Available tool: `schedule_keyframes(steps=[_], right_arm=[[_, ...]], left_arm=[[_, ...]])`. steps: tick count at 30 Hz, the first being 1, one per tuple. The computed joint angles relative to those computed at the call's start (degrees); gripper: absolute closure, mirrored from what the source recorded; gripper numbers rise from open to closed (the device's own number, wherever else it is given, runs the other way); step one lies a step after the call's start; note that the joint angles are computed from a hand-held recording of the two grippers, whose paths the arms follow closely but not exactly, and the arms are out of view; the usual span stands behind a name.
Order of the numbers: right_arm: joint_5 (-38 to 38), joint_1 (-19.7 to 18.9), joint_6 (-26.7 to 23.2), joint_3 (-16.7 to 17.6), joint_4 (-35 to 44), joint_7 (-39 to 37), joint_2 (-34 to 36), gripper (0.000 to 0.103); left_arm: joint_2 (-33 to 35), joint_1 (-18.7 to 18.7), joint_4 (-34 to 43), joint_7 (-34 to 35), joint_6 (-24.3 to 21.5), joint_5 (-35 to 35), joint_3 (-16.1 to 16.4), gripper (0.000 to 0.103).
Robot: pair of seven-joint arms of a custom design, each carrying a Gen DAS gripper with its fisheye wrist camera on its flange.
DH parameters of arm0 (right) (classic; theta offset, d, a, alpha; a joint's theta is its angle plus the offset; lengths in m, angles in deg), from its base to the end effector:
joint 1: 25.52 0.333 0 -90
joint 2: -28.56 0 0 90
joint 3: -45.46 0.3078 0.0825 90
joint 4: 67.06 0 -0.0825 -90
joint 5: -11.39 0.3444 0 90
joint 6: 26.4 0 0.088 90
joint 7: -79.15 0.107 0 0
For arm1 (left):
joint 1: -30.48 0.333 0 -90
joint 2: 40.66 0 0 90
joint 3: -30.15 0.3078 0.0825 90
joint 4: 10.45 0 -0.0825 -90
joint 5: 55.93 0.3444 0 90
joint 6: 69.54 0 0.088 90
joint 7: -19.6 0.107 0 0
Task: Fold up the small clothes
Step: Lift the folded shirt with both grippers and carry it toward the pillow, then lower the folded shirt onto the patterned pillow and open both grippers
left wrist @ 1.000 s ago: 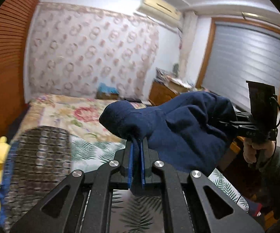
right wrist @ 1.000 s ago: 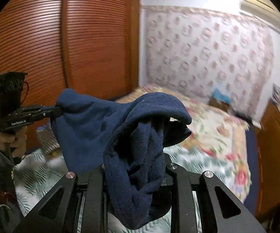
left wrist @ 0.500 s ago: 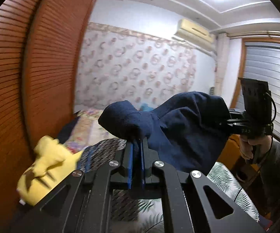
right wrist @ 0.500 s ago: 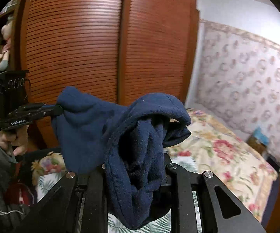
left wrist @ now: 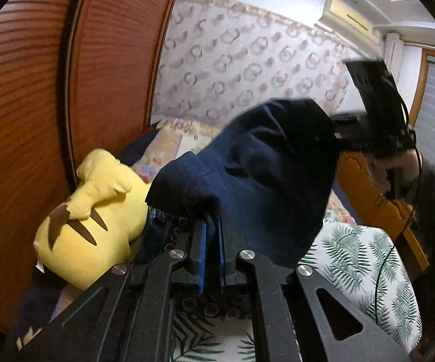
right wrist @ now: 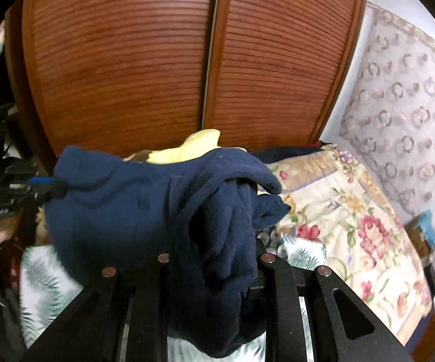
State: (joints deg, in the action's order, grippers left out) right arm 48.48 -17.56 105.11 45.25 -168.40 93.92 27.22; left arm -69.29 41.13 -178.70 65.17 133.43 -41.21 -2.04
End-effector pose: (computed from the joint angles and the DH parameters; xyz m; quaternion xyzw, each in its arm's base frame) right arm 0.5536 0.0886 0.6232 -0.9023 0.1938 -0.1965 0.3312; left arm 0.3152 -0.1642 0.4272 -0.6228 0.6113 -0.4288 0.2336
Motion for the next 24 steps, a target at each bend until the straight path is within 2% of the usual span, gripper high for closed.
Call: schedule_keyframes(steps=[4, 5, 6, 7, 8, 11, 14, 15, 17, 19, 21, 24], right_arm=[[-2.53, 2.56, 4.95, 2.3, 6.26, 3.5, 7.83, 0.079], [-1.86, 2.87, 7.72, 2.73, 6.62, 4.45, 9.13, 0.078], [-0.34, 2.25, 8.48, 2.97, 4.97, 3.61, 8.47, 0.077], [0.64, 3.64, 12.43, 2.61, 4.44, 6.78, 9.15, 0.075], [1.64, 3.48, 13.65, 3.43, 1.91, 5.94, 7.84, 0.068], [6.03, 4.34, 21.88, 3.93, -3.46, 7.0, 6.06, 0.046], [15.22, 4.97, 29.45, 4.91, -7.33, 2.64, 3.9, 0.037], [16.96, 5.11, 29.43, 4.85, -8.14, 1.52, 3.26, 0.037], [19.91, 5.17, 26.23, 4.33, -10.88, -2.06, 1.18, 0.037], [20.21, 5.75, 24.42, 4.0, -12.85, -3.69, 0.49, 0.037], [18.15, 6.31, 23.85, 4.01, -12.79, -1.89, 2.29, 0.037], [13.84, 7.5, 26.76, 4.63, -10.16, 3.41, 7.77, 0.037]], left_arm=[[4.09, 4.01, 1.05, 1.91, 1.07, -2.68, -4.53, 0.096], [4.4, 4.82, 1.33, 2.63, 0.69, -3.79, -5.74, 0.096], [4.84, 6.3, 1.47, 3.43, 0.6, -5.1, -7.57, 0.096], [5.22, 6.7, 1.73, 3.77, 0.19, -5.87, -8.26, 0.096], [5.9, 6.8, 1.67, 3.97, 0.42, -6.27, -8.45, 0.096], [7.64, 7.23, 1.93, 5.09, -0.17, -7.93, -9.87, 0.096], [8.62, 7.65, 1.79, 6.35, 0.38, -10.33, -11.59, 0.095], [8.11, 8.24, 1.58, 6.87, 0.4, -11.56, -12.85, 0.091], [7.24, 9.52, 0.9, 7.41, 1.05, -13.02, -14.7, 0.08], [7.53, 8.48, 0.15, 7.66, 2.35, -12.52, -13.33, 0.063], [6.69, 8.45, -0.6, 8.54, 2.88, -13.99, -13.94, 0.053], [5.05, 8.45, -1.78, 9.0, 4.09, -14.97, -14.92, 0.025]])
